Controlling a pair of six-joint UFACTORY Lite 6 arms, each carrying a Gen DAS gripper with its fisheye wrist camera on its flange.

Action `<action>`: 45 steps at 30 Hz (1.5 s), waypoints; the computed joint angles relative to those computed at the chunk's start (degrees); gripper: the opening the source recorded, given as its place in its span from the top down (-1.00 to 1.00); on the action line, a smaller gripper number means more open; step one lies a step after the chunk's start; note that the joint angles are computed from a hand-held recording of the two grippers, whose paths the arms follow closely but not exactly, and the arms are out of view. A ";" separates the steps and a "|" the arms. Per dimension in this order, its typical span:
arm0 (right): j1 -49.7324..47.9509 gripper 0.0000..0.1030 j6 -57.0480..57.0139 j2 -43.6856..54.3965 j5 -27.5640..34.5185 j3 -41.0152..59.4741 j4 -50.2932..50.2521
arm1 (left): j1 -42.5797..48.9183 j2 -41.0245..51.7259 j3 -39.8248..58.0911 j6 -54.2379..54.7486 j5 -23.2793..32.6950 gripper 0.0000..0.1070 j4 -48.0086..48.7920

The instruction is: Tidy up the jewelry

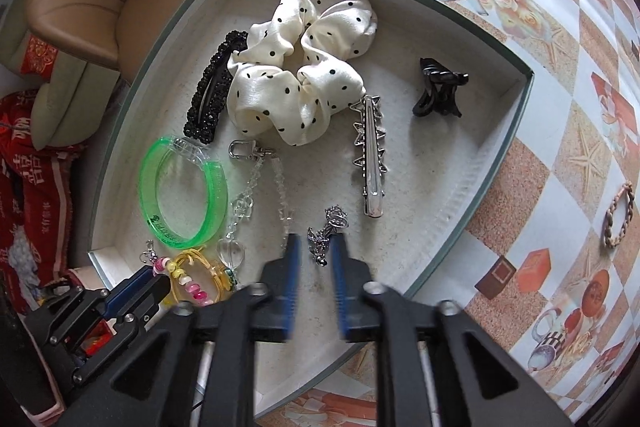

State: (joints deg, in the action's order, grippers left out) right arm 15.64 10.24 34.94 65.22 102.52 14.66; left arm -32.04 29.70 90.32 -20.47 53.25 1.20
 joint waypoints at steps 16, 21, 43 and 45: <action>-2.43 -0.28 1.64 -6.42 5.95 4.07 -0.45 | -2.83 -5.26 2.03 -5.26 3.96 -0.81 4.65; -2.24 -0.44 3.33 -10.78 8.37 2.43 -2.43 | -2.95 -7.85 3.51 -3.95 7.36 -0.81 3.51; 7.23 -0.66 11.72 -9.55 29.39 33.35 -17.49 | -3.51 -11.94 22.62 -4.91 24.23 -0.93 10.53; 7.47 -0.66 11.82 -7.72 31.57 37.63 -18.17 | -3.43 -12.04 23.35 -5.06 25.15 -0.93 10.85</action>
State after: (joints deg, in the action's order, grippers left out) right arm 23.11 22.06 27.23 96.78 140.15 -3.51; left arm -35.47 17.65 113.67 -25.53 78.40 12.05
